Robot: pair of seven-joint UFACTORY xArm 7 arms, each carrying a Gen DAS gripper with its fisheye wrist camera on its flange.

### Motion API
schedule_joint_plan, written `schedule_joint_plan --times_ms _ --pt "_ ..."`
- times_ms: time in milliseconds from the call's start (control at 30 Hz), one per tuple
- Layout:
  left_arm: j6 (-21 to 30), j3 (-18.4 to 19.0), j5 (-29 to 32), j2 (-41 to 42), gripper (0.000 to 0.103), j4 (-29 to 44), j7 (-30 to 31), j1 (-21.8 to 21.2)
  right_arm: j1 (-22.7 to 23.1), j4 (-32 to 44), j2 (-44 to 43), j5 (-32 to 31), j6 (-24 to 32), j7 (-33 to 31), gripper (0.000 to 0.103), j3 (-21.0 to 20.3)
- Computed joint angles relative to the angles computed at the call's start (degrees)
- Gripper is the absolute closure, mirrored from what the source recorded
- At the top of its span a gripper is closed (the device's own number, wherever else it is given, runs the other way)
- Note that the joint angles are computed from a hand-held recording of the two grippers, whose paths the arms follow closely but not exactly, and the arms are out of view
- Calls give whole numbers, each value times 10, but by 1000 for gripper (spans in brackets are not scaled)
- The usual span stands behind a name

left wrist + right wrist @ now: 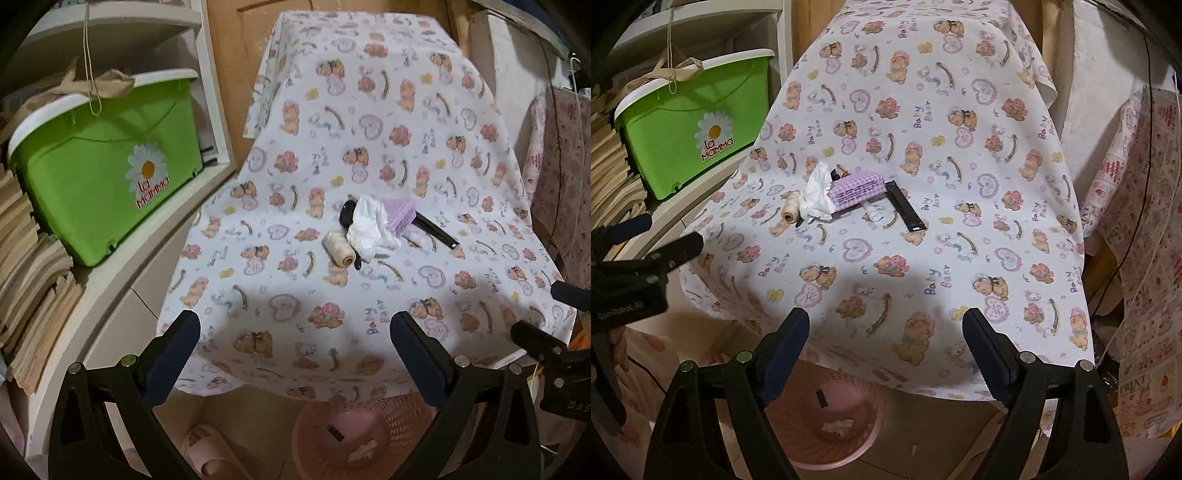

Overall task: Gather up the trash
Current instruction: 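Raise both tools back over the remaining items on the cloth, then close the left tool around the beige spool of thread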

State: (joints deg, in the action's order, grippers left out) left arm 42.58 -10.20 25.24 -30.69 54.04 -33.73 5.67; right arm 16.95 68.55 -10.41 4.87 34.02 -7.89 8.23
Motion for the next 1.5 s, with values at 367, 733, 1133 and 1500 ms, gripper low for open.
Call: schedule_joint_plan --times_ms 367,733,1133,1500 --pt "-19 35 -104 23 1 12 5 -20 -4 1 1 -18 -5 15 17 2" --pt "-11 38 -57 78 8 109 1 6 -5 140 79 26 34 -41 17 -10" --pt "-113 28 101 165 7 170 -80 46 -9 271 196 -70 36 31 17 -15" --pt "-92 68 12 226 11 218 -24 -7 -4 339 252 -76 69 61 17 -20"
